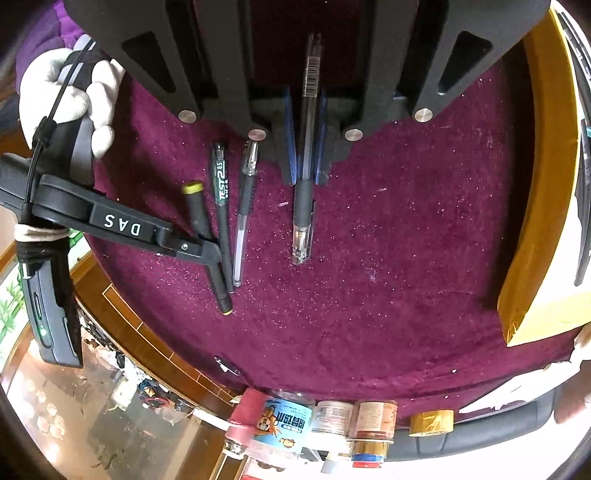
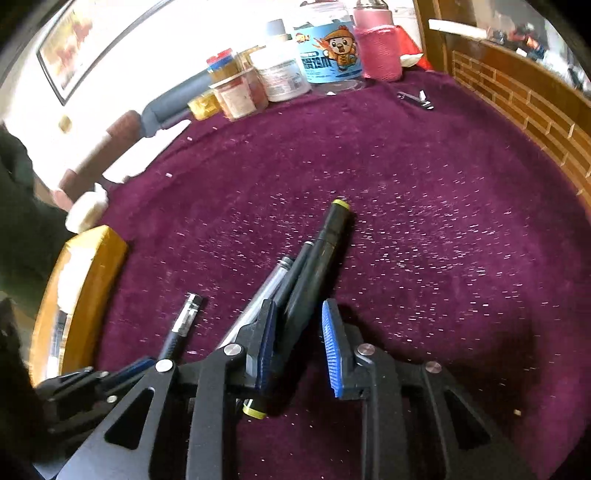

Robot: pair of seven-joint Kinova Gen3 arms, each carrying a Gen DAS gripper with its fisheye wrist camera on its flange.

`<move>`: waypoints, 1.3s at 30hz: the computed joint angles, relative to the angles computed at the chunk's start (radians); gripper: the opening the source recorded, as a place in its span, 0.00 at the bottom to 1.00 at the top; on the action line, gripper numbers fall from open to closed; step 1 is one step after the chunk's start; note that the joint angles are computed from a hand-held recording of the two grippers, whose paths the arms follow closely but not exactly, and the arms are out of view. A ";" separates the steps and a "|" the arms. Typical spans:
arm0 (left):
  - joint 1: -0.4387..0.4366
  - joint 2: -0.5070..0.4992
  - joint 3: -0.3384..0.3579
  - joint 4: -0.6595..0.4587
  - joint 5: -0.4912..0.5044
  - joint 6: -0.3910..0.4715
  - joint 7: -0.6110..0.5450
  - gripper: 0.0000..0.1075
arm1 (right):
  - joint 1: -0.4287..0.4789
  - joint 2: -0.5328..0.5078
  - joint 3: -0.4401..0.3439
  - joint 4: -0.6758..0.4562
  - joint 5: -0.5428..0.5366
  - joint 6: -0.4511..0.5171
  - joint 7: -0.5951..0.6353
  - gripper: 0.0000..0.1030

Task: Organize rigid objects
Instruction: 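Grasp a yellow-cap black marker with the right tool while the left tool holds the pen, then carry the pen and marker over the white tray, lower them and open both tools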

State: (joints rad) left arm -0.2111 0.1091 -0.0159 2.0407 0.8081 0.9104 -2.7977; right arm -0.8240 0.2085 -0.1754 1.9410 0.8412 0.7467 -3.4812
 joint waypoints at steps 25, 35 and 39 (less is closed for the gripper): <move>-0.200 -0.041 -0.136 -0.002 0.170 0.356 -0.204 0.07 | -0.018 -0.132 -0.119 0.061 0.119 0.002 -0.169 0.13; -0.415 0.038 -0.225 -0.100 0.184 0.493 -0.185 0.07 | -0.030 -0.032 -0.094 -0.087 0.113 -0.213 -0.019 0.13; -0.503 0.088 -0.231 -0.139 0.199 0.491 -0.174 0.07 | -0.004 0.055 -0.104 -0.182 0.020 -0.315 0.129 0.13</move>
State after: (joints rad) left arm -0.7137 0.1975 -0.2470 1.9021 1.0070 1.4019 -2.9714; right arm -0.8280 0.2637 -0.2793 1.7595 0.8615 0.4316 -3.3526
